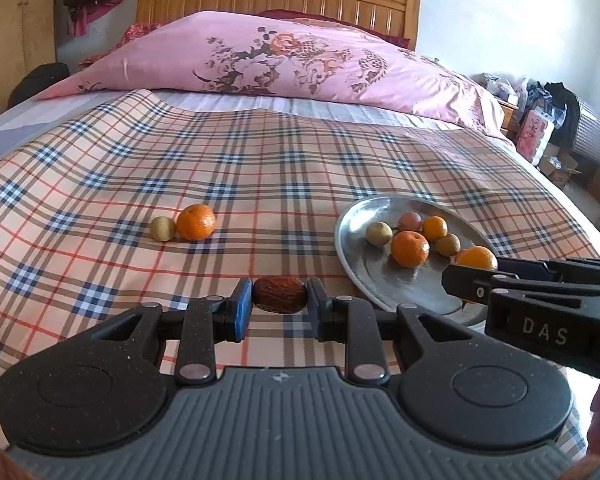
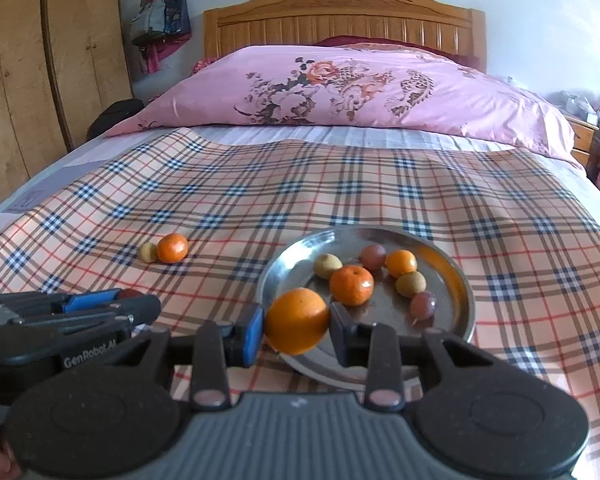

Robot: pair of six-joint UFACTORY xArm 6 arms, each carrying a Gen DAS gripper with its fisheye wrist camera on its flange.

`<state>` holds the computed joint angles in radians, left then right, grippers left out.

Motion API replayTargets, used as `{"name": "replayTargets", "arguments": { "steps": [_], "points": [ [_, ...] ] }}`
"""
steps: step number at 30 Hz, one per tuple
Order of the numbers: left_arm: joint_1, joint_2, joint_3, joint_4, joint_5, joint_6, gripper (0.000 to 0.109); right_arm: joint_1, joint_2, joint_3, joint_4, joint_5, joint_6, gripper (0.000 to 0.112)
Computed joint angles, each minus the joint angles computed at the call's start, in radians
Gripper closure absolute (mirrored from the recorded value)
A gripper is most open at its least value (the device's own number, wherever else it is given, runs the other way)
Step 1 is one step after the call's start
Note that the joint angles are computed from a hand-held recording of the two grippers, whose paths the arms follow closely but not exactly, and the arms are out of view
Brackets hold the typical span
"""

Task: Organize fruits
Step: 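Carry the brown plum and the mandarin over the steel bowl with both tools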

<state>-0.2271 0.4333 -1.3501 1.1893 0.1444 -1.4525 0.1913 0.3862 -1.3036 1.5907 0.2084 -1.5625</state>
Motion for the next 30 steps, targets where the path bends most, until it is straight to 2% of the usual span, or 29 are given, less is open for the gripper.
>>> {"name": "replayTargets", "arguments": {
  "steps": [12,30],
  "points": [
    [-0.028,0.034,-0.041,-0.069,-0.010,0.078,0.079,-0.019,-0.006,0.007,-0.009,-0.007,0.012,0.079],
    [-0.059,0.113,-0.131,-0.230,-0.021,0.265,0.079,-0.057,-0.010,0.007,-0.007,-0.006,0.027,0.079]
  ]
}}
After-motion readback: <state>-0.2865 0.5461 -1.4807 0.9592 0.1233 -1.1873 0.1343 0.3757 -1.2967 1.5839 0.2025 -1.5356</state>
